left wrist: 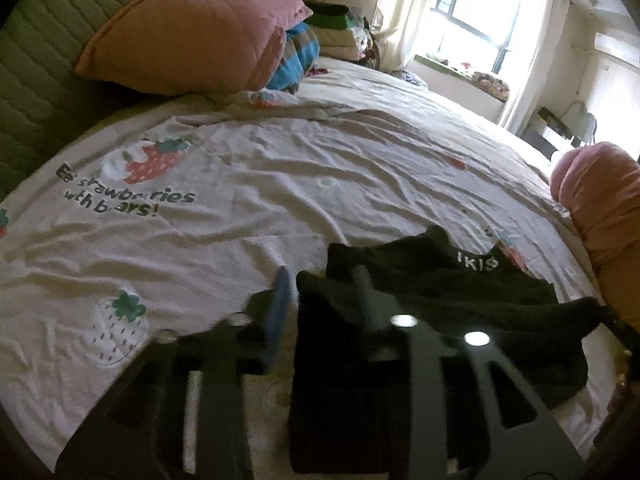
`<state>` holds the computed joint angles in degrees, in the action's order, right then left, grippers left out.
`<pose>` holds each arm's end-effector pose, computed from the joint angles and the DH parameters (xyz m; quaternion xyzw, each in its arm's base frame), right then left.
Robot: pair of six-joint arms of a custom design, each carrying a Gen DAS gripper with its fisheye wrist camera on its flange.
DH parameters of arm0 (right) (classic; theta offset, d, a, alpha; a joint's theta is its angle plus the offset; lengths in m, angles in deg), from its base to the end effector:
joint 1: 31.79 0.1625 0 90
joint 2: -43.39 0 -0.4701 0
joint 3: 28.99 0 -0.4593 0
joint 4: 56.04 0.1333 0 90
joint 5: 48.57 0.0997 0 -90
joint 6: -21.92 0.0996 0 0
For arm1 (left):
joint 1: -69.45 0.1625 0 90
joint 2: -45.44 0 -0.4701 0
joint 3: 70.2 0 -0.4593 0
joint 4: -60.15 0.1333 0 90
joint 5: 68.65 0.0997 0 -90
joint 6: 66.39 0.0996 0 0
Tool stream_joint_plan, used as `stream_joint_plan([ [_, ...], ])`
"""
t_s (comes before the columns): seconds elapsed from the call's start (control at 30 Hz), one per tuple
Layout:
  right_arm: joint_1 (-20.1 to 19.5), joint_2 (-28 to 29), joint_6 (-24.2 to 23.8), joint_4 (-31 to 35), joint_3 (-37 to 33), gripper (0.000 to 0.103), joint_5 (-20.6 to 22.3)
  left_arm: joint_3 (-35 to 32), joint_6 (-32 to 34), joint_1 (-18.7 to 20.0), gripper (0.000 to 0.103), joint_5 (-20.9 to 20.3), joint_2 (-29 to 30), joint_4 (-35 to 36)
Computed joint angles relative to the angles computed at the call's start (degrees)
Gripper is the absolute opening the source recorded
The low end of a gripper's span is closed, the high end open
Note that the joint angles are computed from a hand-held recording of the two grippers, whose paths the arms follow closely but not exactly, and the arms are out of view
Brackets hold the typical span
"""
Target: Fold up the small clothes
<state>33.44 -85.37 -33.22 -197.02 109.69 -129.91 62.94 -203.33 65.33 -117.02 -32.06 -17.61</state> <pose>0.0098 -0.3327 0.4412 0.2702 -0.8943 0.3135 0.1704 -0.3430 -0.1753 0.1219 -0.0984 0.7944 -0.4909 0.3439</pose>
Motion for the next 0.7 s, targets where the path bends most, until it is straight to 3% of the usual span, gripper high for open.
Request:
stream_joint_plan([
  [0.13,-2.3,-3.9,-3.1,2.8,0.5,0.049,4.2,-1.4,1.2,-1.2,0.049,0.1,1.7,1.4],
  [0.23,-3.8,-7.0,-6.2,6.5,0.7,0.048,6.5,-1.7,4.4,-1.2,0.049,0.4,2.9,-1.2],
  [0.3,-4.4,-8.7,-8.8,9.8,0.7,0.032,6.8,-1.8,6.9,-1.0,0.049,0.0,3.9,-3.7],
  [0.33,-4.3,-9.3,-10.0,10.9,0.8,0.018,6.4,-1.7,9.8,-0.7,0.048,-0.6,4.4,-6.7],
  [0.4,-4.3,-10.5,-12.3,13.2,1.2,0.013,5.3,-1.1,13.5,-0.3,0.031,-1.5,5.1,-11.6],
  [0.47,-4.7,-12.0,-14.5,15.2,1.9,0.011,4.4,-0.3,17.6,0.7,0.005,-2.6,5.8,-16.8],
  [0.63,-4.6,-13.3,-18.0,15.1,4.3,0.011,0.4,1.3,20.7,2.5,0.003,-5.8,7.1,-22.4],
  [0.7,-3.1,-12.2,-17.6,11.6,5.6,0.011,-3.0,1.2,20.3,2.7,0.003,-6.3,7.8,-21.7],
])
